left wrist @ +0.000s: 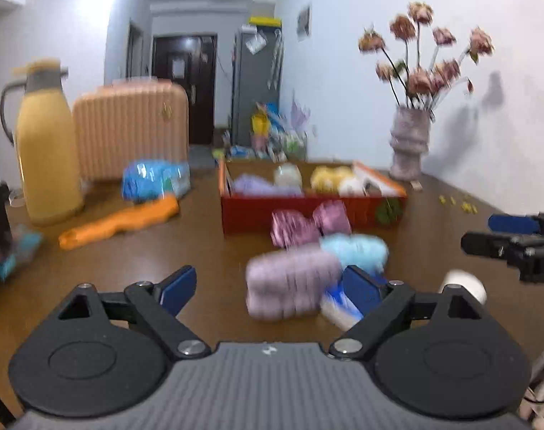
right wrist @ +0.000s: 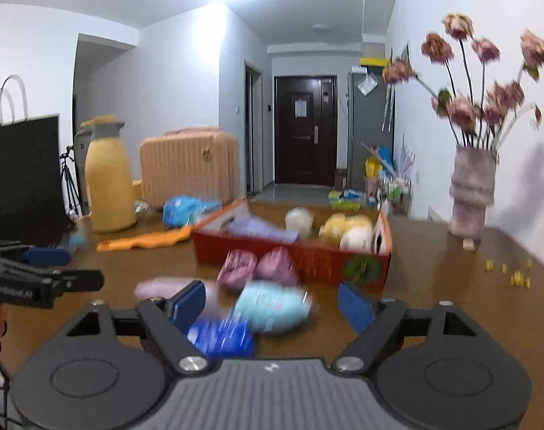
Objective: Organize soft objects
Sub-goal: 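Close both grippers together on the pink fuzzy towel roll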
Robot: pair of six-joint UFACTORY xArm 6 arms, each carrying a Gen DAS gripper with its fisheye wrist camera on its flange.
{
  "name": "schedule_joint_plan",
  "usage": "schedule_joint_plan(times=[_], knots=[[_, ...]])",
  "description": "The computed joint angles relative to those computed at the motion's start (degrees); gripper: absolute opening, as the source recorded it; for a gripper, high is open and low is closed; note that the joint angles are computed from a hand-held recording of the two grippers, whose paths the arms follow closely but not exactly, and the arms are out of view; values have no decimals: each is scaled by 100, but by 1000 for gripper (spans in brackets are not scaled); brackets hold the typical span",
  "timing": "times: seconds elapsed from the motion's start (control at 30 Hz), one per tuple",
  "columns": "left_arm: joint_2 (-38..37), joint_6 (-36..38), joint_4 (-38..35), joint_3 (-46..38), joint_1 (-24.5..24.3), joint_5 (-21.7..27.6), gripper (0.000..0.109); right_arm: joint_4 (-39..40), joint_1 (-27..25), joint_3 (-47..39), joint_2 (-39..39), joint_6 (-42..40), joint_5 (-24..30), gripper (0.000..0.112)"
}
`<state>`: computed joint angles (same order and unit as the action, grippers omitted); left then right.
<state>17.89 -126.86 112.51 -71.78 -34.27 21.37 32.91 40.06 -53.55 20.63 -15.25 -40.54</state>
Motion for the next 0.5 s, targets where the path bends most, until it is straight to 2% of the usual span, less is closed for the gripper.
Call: schedule_joint_plan(times=[0.03, 0.1, 0.23, 0.33, 0.4, 0.5], knots=[[-26, -8, -30, 76, 3, -77, 90, -194, 13, 195, -26, 317, -47, 81], [-13, 12, -84, 127, 41, -229, 90, -538, -37, 431, -118, 850, 181, 81], [240, 36, -126, -160, 117, -210, 90, -434, -7, 265, -51, 703, 310, 80], [527, -139, -142, -555, 287, -478, 90, -942, -180, 91, 72, 1275, 390, 80], [759, -281, -216, -842, 443, -747, 86, -1507, -376, -128, 236, 1843, 583, 74], [1180, -405, -486, -1348, 735, -1213, 75, -1963, -570, -750, 606, 2264, 1035, 66]])
